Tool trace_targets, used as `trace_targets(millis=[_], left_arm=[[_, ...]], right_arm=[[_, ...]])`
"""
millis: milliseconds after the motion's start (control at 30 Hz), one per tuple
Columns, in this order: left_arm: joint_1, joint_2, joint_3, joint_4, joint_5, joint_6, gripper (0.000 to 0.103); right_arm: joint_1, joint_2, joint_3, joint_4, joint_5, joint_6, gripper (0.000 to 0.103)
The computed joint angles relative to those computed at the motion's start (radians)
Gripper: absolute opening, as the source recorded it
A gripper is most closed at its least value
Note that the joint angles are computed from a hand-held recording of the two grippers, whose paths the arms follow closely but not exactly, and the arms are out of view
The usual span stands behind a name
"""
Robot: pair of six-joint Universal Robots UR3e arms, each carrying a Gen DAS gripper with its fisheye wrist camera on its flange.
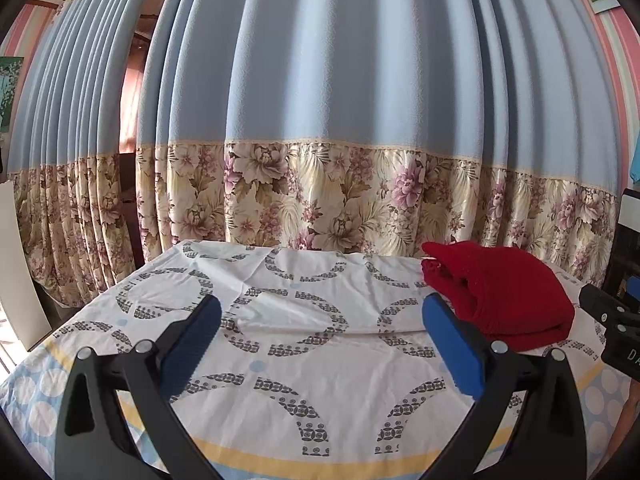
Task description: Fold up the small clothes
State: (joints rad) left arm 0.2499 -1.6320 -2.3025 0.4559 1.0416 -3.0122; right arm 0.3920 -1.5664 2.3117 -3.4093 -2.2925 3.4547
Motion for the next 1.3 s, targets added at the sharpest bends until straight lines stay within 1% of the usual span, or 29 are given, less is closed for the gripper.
trace_targets(millis=[133, 300, 500, 700, 833, 1000, 1067, 1200, 1300], left_arm=[[-0.003, 0.000, 0.005, 0.004, 0.011, -0.008, 0.101], [-0.010, -0.002, 0.009, 0.009, 0.020, -0.012, 0.101], [-0.012, -0.002, 0.007, 0.011, 0.026, -0.013, 0.101], [-0.016, 0.000, 0.021, -0.032, 0.030, -0.005, 0.101], [-0.020, 0.005, 0.016, -0.031, 0.042, 0.000, 0.101], [-0.031, 0.005, 0.031, -0.067, 0.063, 0.011, 0.101], [-0.035, 0.000, 0.031, -0.055, 0.070, 0.005, 0.101], [-0.046, -0.018, 0.017, 0.016, 0.097, -0.003, 0.101], [-0.047, -0.021, 0.007, 0.048, 0.099, -0.005, 0.101]], right_arm=[[-0.009, -0.006, 0.001, 0.002, 0.004, 0.000, 0.100], [-0.035, -0.037, 0.010, 0.033, 0.050, 0.008, 0.100], [-0.031, -0.033, 0.008, 0.028, 0.048, -0.002, 0.100], [-0.027, -0.028, 0.004, 0.031, 0.047, -0.010, 0.100], [-0.025, -0.023, 0.002, 0.028, 0.042, -0.017, 0.100], [-0.023, -0.020, 0.003, 0.028, 0.042, -0.025, 0.100], [-0.022, -0.019, 0.000, 0.033, 0.040, -0.025, 0.100], [-0.019, -0.015, -0.002, 0.031, 0.037, -0.021, 0.100], [-0.017, -0.013, -0.004, 0.032, 0.034, -0.023, 0.100]])
